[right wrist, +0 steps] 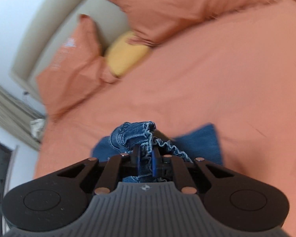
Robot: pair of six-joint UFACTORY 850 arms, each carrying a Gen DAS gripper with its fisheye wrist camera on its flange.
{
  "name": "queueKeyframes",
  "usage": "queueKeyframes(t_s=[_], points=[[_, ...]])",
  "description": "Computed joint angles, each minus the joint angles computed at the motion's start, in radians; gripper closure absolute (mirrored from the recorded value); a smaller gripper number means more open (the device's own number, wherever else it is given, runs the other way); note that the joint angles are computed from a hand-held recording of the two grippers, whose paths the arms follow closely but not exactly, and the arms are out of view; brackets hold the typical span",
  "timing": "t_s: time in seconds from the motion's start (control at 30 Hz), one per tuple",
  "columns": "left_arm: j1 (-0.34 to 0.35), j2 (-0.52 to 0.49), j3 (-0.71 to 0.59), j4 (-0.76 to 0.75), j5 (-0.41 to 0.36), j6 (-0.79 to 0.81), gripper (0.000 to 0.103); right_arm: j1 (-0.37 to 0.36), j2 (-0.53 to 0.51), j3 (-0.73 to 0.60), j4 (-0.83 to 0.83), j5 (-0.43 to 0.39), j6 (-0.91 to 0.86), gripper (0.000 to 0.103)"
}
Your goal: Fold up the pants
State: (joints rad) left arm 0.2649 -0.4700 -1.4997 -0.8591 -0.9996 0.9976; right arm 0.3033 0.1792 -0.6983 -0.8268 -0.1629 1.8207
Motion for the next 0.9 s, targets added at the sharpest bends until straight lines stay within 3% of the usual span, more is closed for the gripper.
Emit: queueKeyframes(t_s=[0.07,0.17,0.33,0.43,0.5,0.67,0.8,0.9], points=[[-0.008,-0.003,-0.004,0.003,-0.001,0.007,0.045,-0.034,-0.016,0.020,0.107,0.001,-0.081,0.098],[-0.020,-0.006,-0.003,0.004,-0.002,0.025,0.045,-0.061,-0.059,0.028,0.125,-0.019,-0.089,0.098],[-0.030,-0.007,0.003,0.015,-0.013,0.036,0.045,-0.051,-0.185,-0.037,0.178,-0.109,-0.204,0.099],[-0.027,0.008,0.021,0.026,-0.031,0.051,0.045,-0.029,-0.181,-0.048,0.131,-0.156,-0.177,0.089],[-0.023,0.036,0.055,0.030,-0.029,0.101,0.043,0.021,-0.148,-0.048,0.036,-0.231,-0.126,0.075],[-0.017,0.137,0.191,0.053,0.016,0.298,0.034,0.261,-0.019,0.028,-0.247,-0.478,0.163,0.074],[-0.010,0.221,0.307,0.097,0.064,0.441,0.027,0.440,0.007,0.087,-0.388,-0.584,0.458,0.075],[-0.016,0.268,0.384,0.129,0.125,0.517,0.025,0.520,-0.021,0.121,-0.462,-0.636,0.638,0.075]])
